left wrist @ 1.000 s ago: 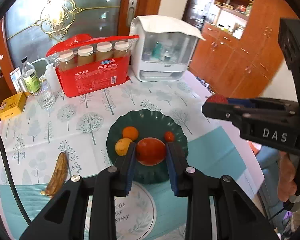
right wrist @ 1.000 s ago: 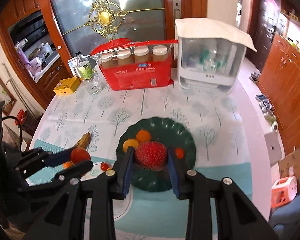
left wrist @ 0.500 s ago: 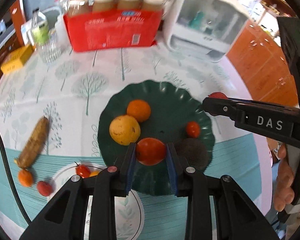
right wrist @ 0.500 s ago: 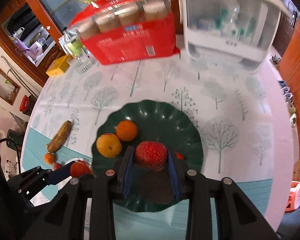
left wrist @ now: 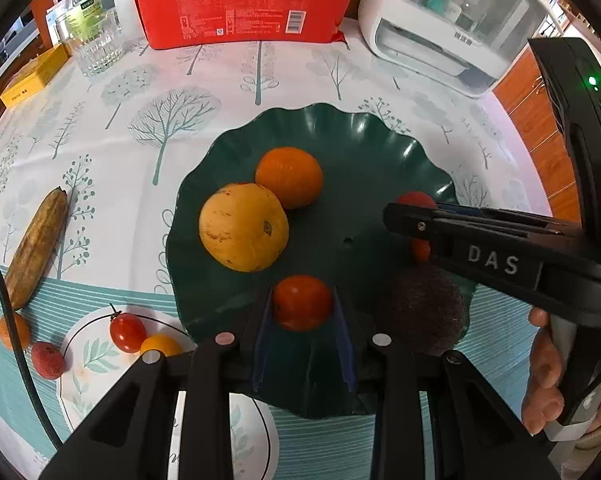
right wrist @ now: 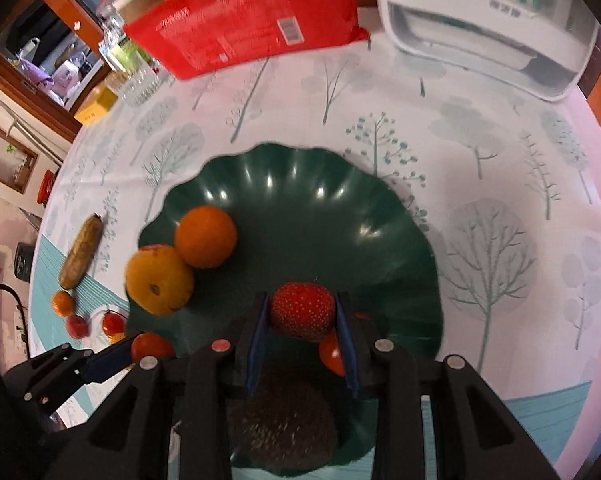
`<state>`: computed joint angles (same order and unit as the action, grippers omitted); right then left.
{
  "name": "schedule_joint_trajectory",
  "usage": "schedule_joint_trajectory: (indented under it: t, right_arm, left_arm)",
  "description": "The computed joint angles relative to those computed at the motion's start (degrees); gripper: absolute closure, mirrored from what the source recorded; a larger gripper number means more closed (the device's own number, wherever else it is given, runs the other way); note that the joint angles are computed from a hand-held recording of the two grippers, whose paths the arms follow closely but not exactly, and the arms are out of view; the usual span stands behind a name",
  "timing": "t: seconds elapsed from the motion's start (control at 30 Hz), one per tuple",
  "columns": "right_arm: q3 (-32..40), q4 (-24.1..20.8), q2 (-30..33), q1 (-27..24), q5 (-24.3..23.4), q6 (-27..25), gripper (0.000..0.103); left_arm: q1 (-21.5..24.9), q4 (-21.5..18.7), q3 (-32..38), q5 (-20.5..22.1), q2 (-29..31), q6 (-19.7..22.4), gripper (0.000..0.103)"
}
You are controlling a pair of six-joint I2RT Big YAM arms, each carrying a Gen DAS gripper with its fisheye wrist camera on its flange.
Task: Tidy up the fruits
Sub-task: 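Open the left tool to drop the tomato on the green plate while the right tool releases the lychee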
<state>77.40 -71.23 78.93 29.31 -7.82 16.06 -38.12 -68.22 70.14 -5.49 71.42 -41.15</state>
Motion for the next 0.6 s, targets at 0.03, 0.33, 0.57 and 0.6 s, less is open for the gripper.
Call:
schedule_joint_trajectory:
  t: [0.03,0.33,0.57,0.6]
  right_arm:
    - [0.0,0.0,0.3,0.1,0.1,-0.3,0.070]
    - [-0.3,0.4,0.8,1.5,1.2,-2.3,0.069]
    - [-0.3,1.0,-0.7,2.6,1.2,-2.0,0.064]
    - [-0.3,1.1,-1.0,2.7,1.2,-1.9,0.064]
  left_arm:
    - [0.0,0.0,0.0,-0.1,0.3,0.0,0.075]
    - [0.3,-0.4,-0.5,-0.5,0.8,-1.8,0.061]
    - [0.6,-0.6,-1.3,-1.6,-1.2,-3.6,0.047]
    - [0.4,-0.9,-1.3,-1.9,-1.6,-3.8,0.047]
